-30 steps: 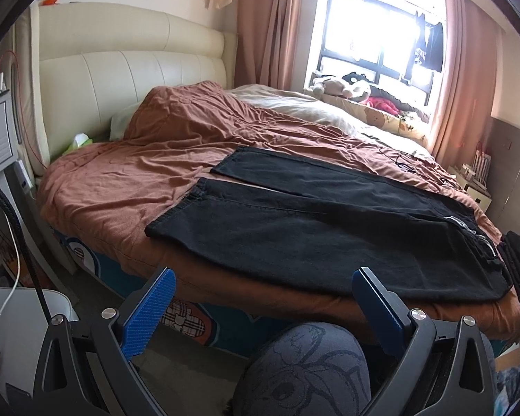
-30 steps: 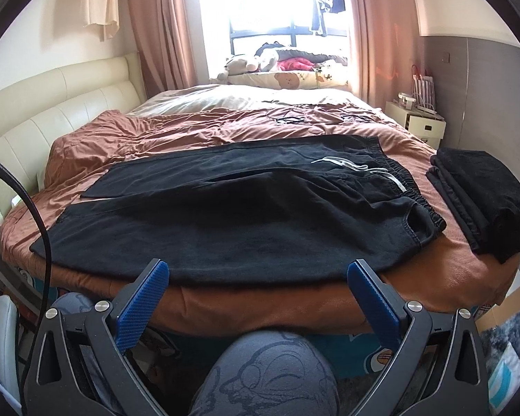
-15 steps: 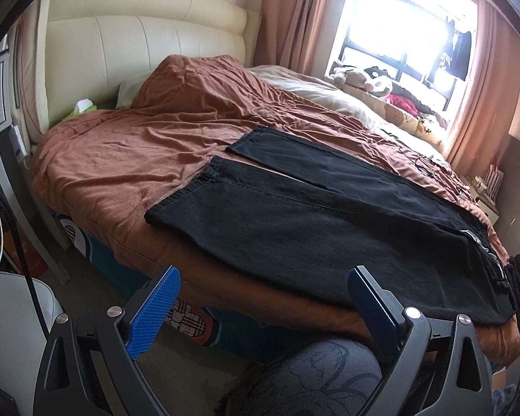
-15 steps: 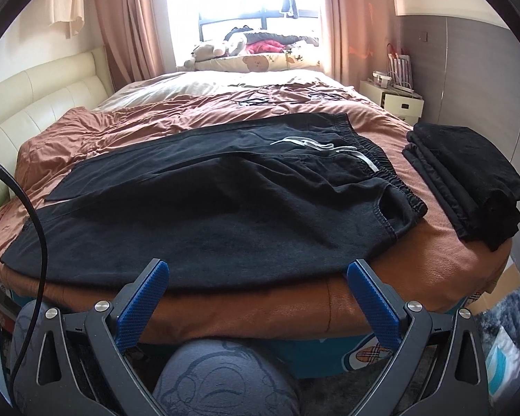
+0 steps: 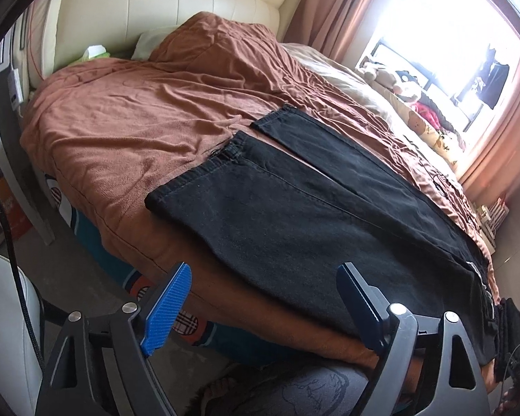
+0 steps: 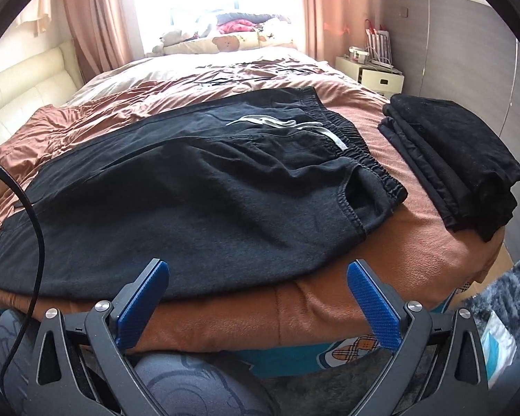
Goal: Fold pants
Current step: 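Grasp the pant leg cuff with the left gripper while the right gripper grasps the waistband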
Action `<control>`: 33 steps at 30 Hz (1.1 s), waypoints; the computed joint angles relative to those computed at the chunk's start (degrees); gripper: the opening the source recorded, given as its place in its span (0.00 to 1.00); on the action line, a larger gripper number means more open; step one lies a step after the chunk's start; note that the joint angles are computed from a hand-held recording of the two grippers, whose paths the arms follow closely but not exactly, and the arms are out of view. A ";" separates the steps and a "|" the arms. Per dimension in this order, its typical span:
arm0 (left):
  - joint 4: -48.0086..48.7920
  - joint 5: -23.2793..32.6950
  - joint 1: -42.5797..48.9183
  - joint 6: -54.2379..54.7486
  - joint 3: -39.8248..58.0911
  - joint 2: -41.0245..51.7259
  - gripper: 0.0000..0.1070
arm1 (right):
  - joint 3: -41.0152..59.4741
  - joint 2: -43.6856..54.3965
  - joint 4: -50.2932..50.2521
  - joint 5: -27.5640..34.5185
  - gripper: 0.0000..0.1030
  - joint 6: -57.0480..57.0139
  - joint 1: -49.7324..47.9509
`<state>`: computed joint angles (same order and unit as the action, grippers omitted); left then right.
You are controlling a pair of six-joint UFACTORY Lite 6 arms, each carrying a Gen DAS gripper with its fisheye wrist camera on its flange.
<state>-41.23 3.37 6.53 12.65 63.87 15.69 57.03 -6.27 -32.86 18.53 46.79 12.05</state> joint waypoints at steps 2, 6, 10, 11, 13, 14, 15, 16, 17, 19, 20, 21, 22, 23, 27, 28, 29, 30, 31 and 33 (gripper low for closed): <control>-1.14 1.31 1.33 0.17 2.18 2.35 0.77 | 1.40 1.10 3.86 0.08 0.95 -3.33 -1.66; 2.97 3.74 3.53 -5.73 6.75 6.98 0.71 | 3.23 2.70 11.66 -0.19 0.93 -10.14 -5.24; 5.48 4.60 5.31 -9.76 10.37 11.00 0.69 | 4.86 5.51 19.11 -1.06 0.91 -17.10 -9.00; 4.49 4.72 5.70 -9.18 11.14 11.92 0.69 | 5.11 5.95 20.59 -0.91 0.91 -18.33 -9.67; 4.90 5.39 6.29 -10.31 13.15 14.11 0.68 | 5.80 6.83 23.97 -0.72 0.90 -21.51 -11.00; 4.00 5.74 6.56 -9.82 14.25 15.22 0.68 | 5.77 7.12 27.23 -1.00 0.90 -25.04 -12.43; 3.91 6.09 6.85 -10.09 15.16 16.17 0.68 | 6.08 7.71 28.66 -1.03 0.91 -26.28 -13.12; 6.22 6.62 7.05 -12.76 16.58 17.42 0.68 | 6.46 8.44 30.28 -1.05 0.91 -27.62 -13.91; 9.42 7.08 7.08 -16.31 17.67 18.33 0.68 | 6.69 8.94 31.64 -0.99 0.91 -28.60 -14.62; 14.84 7.75 7.11 -22.05 19.86 20.08 0.67 | 6.83 9.83 37.82 -1.38 0.91 -34.15 -16.60; 19.24 8.05 6.93 -26.37 21.05 20.96 0.63 | 7.61 11.22 41.14 -1.84 0.90 -37.24 -17.61; 22.08 8.52 6.91 -29.13 22.37 22.01 0.60 | 8.08 12.05 43.13 -1.93 0.90 -38.80 -18.35; 23.00 9.15 7.06 -30.15 23.78 23.16 0.52 | 8.76 13.04 45.45 -1.94 0.90 -40.69 -19.11; 23.78 9.91 7.19 -31.39 25.54 24.69 0.39 | 9.52 14.15 47.42 -2.01 0.90 -42.16 -19.72; 32.78 11.79 7.20 -42.44 29.61 27.91 0.20 | 12.11 17.81 59.48 -2.36 0.90 -52.54 -22.01; 36.73 11.90 7.04 -46.44 30.03 28.00 0.12 | 13.06 19.02 63.30 -2.17 0.90 -55.65 -22.72; 39.48 11.89 6.97 -49.37 30.27 28.01 0.07 | 14.13 20.90 68.40 -2.41 0.90 -60.06 -23.40; 40.21 11.69 7.04 -50.66 30.32 27.89 0.06 | 15.08 22.14 73.69 -1.92 0.90 -64.68 -24.33; 40.69 11.45 7.11 -51.73 30.36 27.73 0.04 | 16.02 23.63 79.29 -1.64 0.90 -69.82 -25.23; 44.92 11.36 6.71 -56.41 30.57 27.22 0.03 | 18.32 26.70 88.55 -0.12 0.90 -77.97 -26.92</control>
<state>3.70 14.74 13.24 -43.76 94.44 42.91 75.35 20.43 55.69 18.41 -31.18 -14.87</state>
